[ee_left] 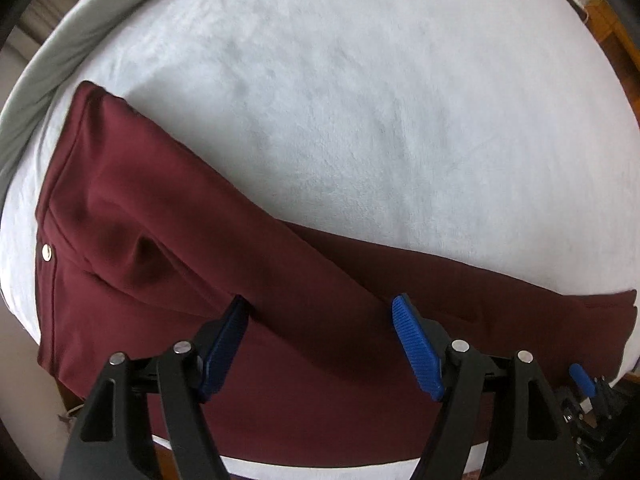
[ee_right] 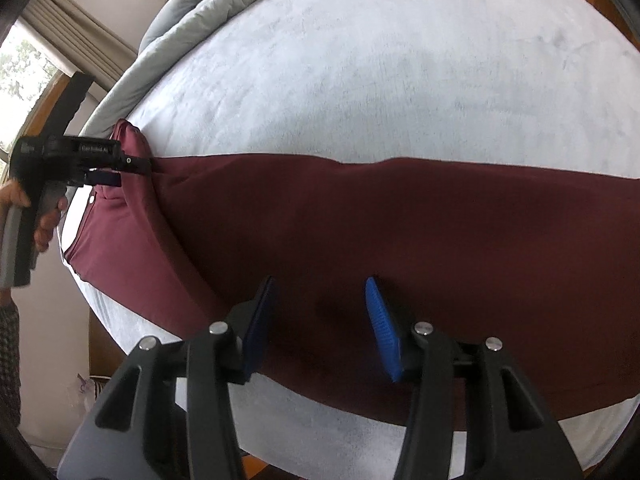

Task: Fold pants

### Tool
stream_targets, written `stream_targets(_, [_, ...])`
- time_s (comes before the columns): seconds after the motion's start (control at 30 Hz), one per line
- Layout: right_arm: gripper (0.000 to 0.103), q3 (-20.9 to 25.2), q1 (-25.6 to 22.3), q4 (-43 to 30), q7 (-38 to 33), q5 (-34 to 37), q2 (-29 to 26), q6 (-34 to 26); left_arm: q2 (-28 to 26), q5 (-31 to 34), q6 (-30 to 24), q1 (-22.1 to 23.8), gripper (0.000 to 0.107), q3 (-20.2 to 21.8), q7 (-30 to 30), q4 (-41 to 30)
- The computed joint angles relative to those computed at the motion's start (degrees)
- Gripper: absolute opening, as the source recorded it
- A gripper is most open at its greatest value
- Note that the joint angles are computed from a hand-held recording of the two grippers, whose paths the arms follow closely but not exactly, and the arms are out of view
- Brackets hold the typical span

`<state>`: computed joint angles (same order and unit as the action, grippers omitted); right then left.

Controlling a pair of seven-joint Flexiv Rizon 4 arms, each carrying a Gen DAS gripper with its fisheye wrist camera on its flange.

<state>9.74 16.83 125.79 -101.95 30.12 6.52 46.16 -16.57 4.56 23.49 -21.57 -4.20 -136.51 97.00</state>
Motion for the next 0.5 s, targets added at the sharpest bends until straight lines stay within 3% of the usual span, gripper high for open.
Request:
stream_targets(0.13, [0.049, -0.3, 0.0, -0.4, -0.5, 1.3, -0.1, -0.4, -2.1, -3.0, -2.5, 1.4, 0.074, -0.2, 2.3, -1.9])
stream_targets(0.2, [0.049, -0.2, 0.0, -0.4, -0.8, 1.7, -0.2, -0.3, -2.4, -3.9, -2.9, 1.7, 0.066, -0.2, 3.3, -2.3])
stream_targets(0.37, [0.053, -0.6, -0.5, -0.2, -2.0, 2.7, 0.2, -0.7, -2.0, -5.5, -3.0, 2.0, 0.034, -0.1, 4.4, -2.0])
stream_targets(0.5, [0.053, -0.8, -0.6, -0.2, -2.7, 3.3, 0.2, -0.8, 0.1, -7.6, 0.3, 2.2, 0.023, 0.0, 4.5, 1.8])
